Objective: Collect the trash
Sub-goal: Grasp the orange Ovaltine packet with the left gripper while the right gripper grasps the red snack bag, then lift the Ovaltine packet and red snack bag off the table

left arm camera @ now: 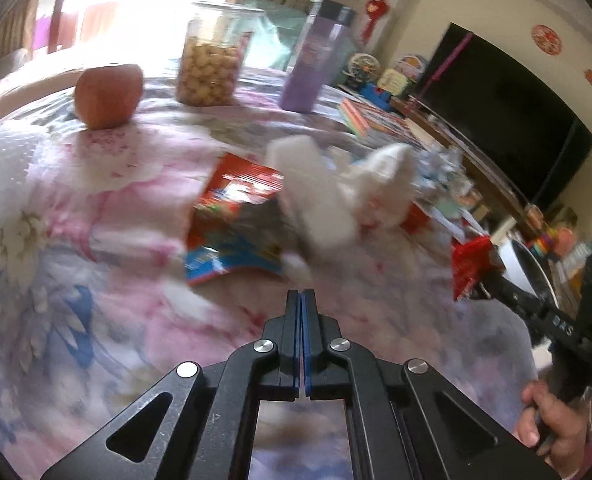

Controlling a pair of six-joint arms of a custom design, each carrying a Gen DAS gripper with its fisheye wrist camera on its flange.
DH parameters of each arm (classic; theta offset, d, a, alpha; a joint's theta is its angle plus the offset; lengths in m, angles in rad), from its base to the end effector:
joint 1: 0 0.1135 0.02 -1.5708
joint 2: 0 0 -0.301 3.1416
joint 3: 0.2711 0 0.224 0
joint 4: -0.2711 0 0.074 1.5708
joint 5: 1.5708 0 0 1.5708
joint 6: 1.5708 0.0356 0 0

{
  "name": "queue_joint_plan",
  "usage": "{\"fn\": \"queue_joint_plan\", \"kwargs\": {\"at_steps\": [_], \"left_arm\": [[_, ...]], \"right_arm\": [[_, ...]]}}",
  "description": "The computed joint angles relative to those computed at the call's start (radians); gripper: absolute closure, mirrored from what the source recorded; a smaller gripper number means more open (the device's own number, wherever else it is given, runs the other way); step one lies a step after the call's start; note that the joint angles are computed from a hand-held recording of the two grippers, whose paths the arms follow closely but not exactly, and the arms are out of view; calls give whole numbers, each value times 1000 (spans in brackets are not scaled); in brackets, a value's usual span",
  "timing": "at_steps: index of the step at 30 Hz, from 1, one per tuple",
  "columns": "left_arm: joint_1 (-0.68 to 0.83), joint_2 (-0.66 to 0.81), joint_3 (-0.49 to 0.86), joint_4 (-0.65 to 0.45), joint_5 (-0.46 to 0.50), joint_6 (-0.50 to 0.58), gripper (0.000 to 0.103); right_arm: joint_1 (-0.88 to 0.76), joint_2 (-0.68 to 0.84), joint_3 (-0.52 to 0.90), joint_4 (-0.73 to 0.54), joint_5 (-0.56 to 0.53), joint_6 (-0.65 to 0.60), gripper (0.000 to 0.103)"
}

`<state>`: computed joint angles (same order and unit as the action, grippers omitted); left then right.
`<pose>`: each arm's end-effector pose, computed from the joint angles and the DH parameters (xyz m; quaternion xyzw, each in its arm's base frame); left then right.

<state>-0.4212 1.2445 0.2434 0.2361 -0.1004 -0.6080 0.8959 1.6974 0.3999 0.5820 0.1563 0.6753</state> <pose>0.1560 -0.0660 0.1735 -0.1053 0.9129 -0.1526 0.3636 0.1645 0.1967 0.1489 -0.0677 0.9052 0.2422 0.3426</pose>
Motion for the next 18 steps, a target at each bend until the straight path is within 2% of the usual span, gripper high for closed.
{"fn": "queue_joint_plan", "kwargs": {"at_steps": [4, 8, 9, 10, 12, 16, 18], "left_arm": [[-73, -33, 16, -44, -68, -17, 103], [-33, -74, 24, -98, -94, -4, 99], [-8, -78, 24, -106, -83, 1, 93], [31, -75, 25, -110, -66, 10, 79], [79, -68, 22, -98, -52, 15, 58], [144, -10, 34, -37, -40, 60, 57], [149, 70, 60, -3, -63, 79, 58]], "right_arm": [[7, -62, -47, 4, 14, 7, 90], [14, -106, -75, -4, 20, 15, 90], [19, -116, -80, -7, 25, 19, 90], [23, -118, -81, -8, 29, 21, 90], [34, -122, -80, -13, 39, 27, 90], [41, -119, -83, -9, 41, 34, 90], [42, -115, -79, -10, 40, 37, 90]]}}
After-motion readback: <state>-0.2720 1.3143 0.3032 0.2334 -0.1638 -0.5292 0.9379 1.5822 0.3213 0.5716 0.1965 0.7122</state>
